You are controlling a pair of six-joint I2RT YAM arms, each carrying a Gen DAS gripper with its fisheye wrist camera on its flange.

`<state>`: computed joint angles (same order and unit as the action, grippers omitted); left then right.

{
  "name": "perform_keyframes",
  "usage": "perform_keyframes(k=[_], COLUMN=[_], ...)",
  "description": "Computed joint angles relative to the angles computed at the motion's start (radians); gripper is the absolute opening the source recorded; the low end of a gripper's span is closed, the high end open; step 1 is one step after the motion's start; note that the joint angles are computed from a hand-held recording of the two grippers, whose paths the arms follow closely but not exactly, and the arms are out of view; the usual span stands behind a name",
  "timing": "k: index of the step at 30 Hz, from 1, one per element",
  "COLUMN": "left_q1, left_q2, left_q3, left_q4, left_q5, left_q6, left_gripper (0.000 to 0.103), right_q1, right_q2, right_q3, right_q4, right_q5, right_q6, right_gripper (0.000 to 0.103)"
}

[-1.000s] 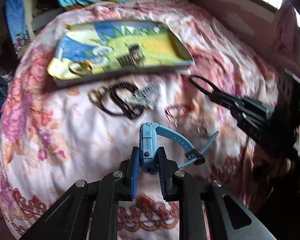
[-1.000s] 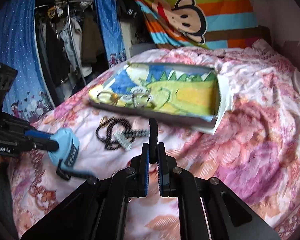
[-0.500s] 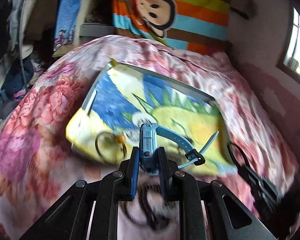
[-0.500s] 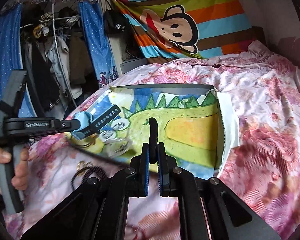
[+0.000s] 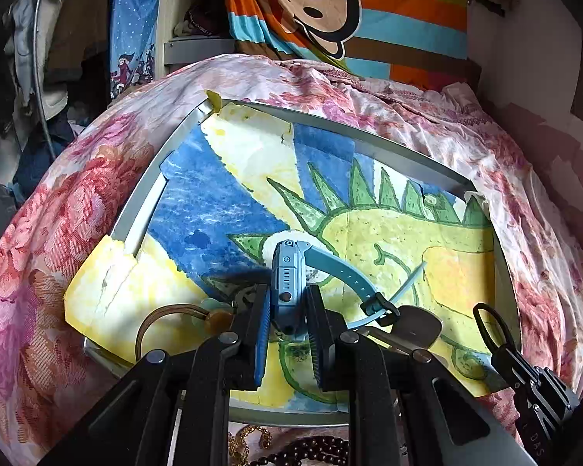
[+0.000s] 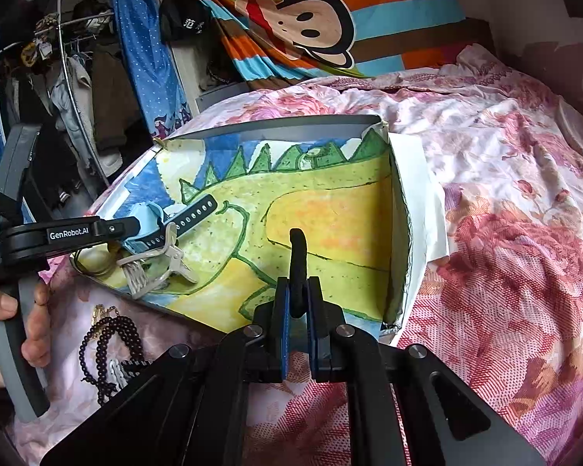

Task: Organize jewelry
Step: 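Carry the watch and hair tie into the tray and open both tools, then lift both tools away from the tray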

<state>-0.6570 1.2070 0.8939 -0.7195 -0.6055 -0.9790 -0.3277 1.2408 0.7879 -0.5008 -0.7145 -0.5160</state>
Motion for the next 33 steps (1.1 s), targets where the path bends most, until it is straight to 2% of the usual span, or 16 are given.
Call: perform_keyframes(k=[6,8,9,10,11,12,13,15,16,17,22,25,28,31,33], left_q1=[-0.001,-0.006,-0.015,-0.022,-0.041,-0.059,-0.075,-0.087,-0.09,-0.094,-0.18,-0.241,-0.327,-0.441,-0.521], left_q2=[0.005,0.005,0.006,0.0,-0.008,-0.025,-0.043,-0.074,-0.085,-0.093,-0.149,-0.167,-0.171,-0.162,-0.15], left_q3=[0.009,0.008,0.01,0.007,0.004,-0.003,-0.009,-0.016,-0.015,-0.011,-0.007,0.01,0.047,0.089,0.117], left_q4=[-0.006,-0.013,-0.018,-0.018,-0.016,-0.017,-0.017,-0.014,-0.019,-0.027,-0.068,-0.126,-0.242,-0.41,-0.54], left_q5=[0.006,0.001,-0.007,-0.017,-0.041,-0.065,-0.087,-0.103,-0.104,-0.107,-0.203,-0.269,-0.337,-0.423,-0.466], left_q6=[-0.008,-0.011,-0.016,-0.019,-0.032,-0.048,-0.061,-0.064,-0.062,-0.062,-0.106,-0.151,-0.221,-0.371,-0.511], left_gripper=[0.017,0.021,0.029,0.04,0.047,0.059,0.064,0.067,0.069,0.071,0.098,0.101,0.102,0.103,0.103], right_q1=[0.003,0.001,-0.001,-0.004,-0.007,-0.011,-0.015,-0.018,-0.017,-0.019,-0.03,-0.047,-0.074,-0.113,-0.154], right_q2=[-0.003,-0.003,-0.003,-0.009,-0.015,-0.021,-0.024,-0.031,-0.038,-0.046,-0.11,-0.153,-0.195,-0.258,-0.31], right_q3=[-0.011,-0.011,-0.011,-0.015,-0.018,-0.022,-0.024,-0.026,-0.03,-0.035,-0.059,-0.064,-0.058,-0.053,-0.046], right_q4=[0.017,0.015,0.013,0.014,0.019,0.025,0.026,0.026,0.029,0.032,0.036,0.008,-0.038,-0.098,-0.155], right_q5=[0.017,0.017,0.014,0.012,0.01,0.007,0.003,0.002,0.007,0.01,0.006,-0.009,-0.035,-0.07,-0.106], right_q6=[0.0,-0.002,-0.005,-0.005,-0.002,0.001,0.001,-0.001,0.001,0.0,-0.002,-0.018,-0.042,-0.068,-0.1], right_gripper=[0.009,0.015,0.019,0.028,0.036,0.039,0.041,0.041,0.044,0.052,0.071,0.08,0.087,0.089,0.09])
